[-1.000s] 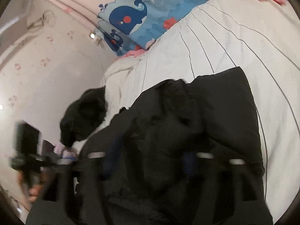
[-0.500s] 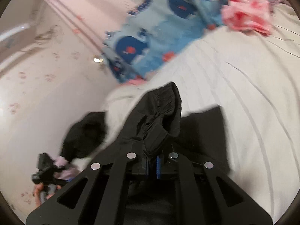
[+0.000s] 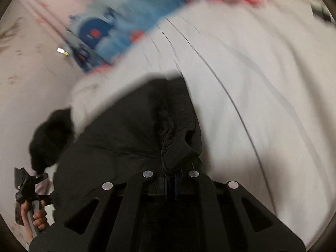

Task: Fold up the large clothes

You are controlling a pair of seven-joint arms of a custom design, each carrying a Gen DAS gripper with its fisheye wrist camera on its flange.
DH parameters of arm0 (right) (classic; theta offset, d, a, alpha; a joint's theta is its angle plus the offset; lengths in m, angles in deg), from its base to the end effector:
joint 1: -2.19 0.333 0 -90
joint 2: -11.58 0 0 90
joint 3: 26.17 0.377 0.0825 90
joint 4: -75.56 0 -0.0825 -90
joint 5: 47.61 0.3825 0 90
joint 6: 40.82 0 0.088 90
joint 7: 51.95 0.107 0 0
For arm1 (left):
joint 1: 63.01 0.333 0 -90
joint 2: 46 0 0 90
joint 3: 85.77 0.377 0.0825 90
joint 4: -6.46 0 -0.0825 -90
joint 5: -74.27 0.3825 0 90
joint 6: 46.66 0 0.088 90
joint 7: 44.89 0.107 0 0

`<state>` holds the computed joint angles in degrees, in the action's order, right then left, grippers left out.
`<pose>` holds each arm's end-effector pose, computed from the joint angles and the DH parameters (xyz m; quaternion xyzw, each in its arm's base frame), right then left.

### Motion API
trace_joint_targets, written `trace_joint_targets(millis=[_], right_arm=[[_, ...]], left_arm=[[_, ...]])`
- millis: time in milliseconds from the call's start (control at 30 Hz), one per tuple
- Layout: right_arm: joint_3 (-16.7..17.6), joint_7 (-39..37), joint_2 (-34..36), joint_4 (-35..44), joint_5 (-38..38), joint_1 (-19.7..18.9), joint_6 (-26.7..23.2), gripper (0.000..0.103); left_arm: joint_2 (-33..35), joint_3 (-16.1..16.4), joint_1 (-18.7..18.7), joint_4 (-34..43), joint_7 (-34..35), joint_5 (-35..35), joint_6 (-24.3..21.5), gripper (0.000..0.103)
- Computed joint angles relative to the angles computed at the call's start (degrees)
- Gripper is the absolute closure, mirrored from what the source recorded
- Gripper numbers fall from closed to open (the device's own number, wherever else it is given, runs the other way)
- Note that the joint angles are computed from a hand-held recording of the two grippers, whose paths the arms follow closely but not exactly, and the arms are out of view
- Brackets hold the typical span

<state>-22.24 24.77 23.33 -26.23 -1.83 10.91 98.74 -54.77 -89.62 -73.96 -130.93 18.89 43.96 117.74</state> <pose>0.6517 0.1439 0.5516 -0.6349 0.6729 0.0775 0.3716 0.4938 -0.1026 0.5027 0.8488 -0.4142 0.3285 0.0035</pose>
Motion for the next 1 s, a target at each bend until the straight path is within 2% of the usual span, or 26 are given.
trace_joint_targets(millis=[33, 133, 200, 233, 267, 333, 367, 400, 433, 467, 500, 533, 567, 667, 733, 800, 833, 867, 900, 1000], right_arm=[[-0.13, 0.57, -0.31, -0.20, -0.20, 0.00, -0.18, 0.097], [-0.87, 2.87, -2.53, -1.47, -3.10, 0.56, 1.58, 0.093], [-1.38, 4.91, -3.72, -2.13, -3.45, 0.27, 1.27, 0.078], [-1.65, 6.05, -4.66, -2.96, -4.18, 0.39, 2.68, 0.074], [-1.69, 6.09, -5.78, -3.79, -4.79, 0.64, 5.21, 0.067], [-1.93, 8.97, -7.26, -4.78, -9.80, 1.79, 10.86, 0.061], [-2.12, 11.59, -8.33, -5.82, -13.60, 2.46, 14.65, 0.058], [-1.84, 11.81, -9.82, -7.52, -14.89, 2.99, 20.45, 0.055], [-1.65, 11.92, -10.46, -8.50, -15.75, 3.30, 24.97, 0.048], [-1.36, 11.95, -11.20, -9.50, -16.84, 3.71, 29.27, 0.043], [-0.91, 10.07, -10.80, -8.83, -16.37, 4.17, 31.55, 0.039], [-0.25, 6.10, -10.34, -7.73, -15.02, 4.66, 32.38, 0.030], [-0.01, 3.86, -9.80, -6.42, -15.65, 4.95, 31.06, 0.024], [1.13, -2.42, -5.03, 0.65, -22.40, 6.85, 21.21, 0.024], [0.28, -1.05, -0.57, 5.00, -30.73, 9.07, 15.46, 0.024], [-1.99, 4.35, 4.48, 9.82, -37.64, 11.15, 7.30, 0.022], [-1.61, 4.42, 6.15, 10.86, -36.05, 10.29, 4.56, 0.020], [0.32, 3.71, 7.71, 11.32, -30.44, 7.43, 2.48, 0.020], [0.48, 4.25, 8.25, 11.59, -27.02, 6.43, 1.04, 0.020], [-0.09, 5.33, 7.05, 9.81, -26.21, 6.33, 1.23, 0.020]], left_arm=[[0.34, -0.17, 0.49, 0.40, -1.04, 1.12, -1.13, 0.010], [-0.72, -2.61, 2.80, 1.63, -7.68, 10.83, -2.41, 0.010], [-2.33, -3.46, 3.04, 1.45, -9.30, 15.45, -0.61, 0.010], [-3.21, -4.03, 3.42, 1.10, -10.70, 18.23, 0.32, 0.010], [-4.25, -4.85, 4.16, 0.62, -12.52, 21.62, 1.48, 0.010], [-5.34, -5.87, 5.67, -0.08, -15.75, 27.24, 2.99, 0.010], [-5.65, -7.94, 8.49, 0.10, -19.67, 32.76, 2.44, 0.010], [-5.74, -10.16, 11.56, 0.51, -23.55, 38.48, 1.47, 0.010], [-5.81, -12.83, 14.90, 1.15, -28.40, 45.36, -0.15, 0.010], [-5.53, -13.98, 16.23, 1.73, -30.65, 48.44, -1.19, 0.010], [-4.92, -14.56, 16.87, 2.33, -32.62, 51.11, -2.03, 0.010], [-4.06, -15.24, 17.58, 2.94, -34.81, 54.05, -3.06, 0.010], [-3.77, -15.51, 17.84, 3.13, -36.55, 56.34, -4.04, 0.010], [-1.40, -16.74, 18.16, 4.91, -41.56, 64.06, -7.94, 0.010], [-0.03, -17.17, 17.50, 5.99, -44.08, 68.64, -10.67, 0.010], [0.86, -17.58, 16.62, 6.43, -46.44, 74.04, -13.74, 0.010], [1.75, -17.60, 16.11, 6.73, -47.27, 76.81, -14.54, 0.009], [1.67, -17.33, 15.37, 6.09, -48.13, 78.31, -14.37, 0.009], [2.09, -16.93, 14.69, 6.07, -48.79, 79.43, -14.15, 0.008], [3.46, -16.78, 12.28, 7.22, -51.44, 84.33, -18.42, 0.007]])
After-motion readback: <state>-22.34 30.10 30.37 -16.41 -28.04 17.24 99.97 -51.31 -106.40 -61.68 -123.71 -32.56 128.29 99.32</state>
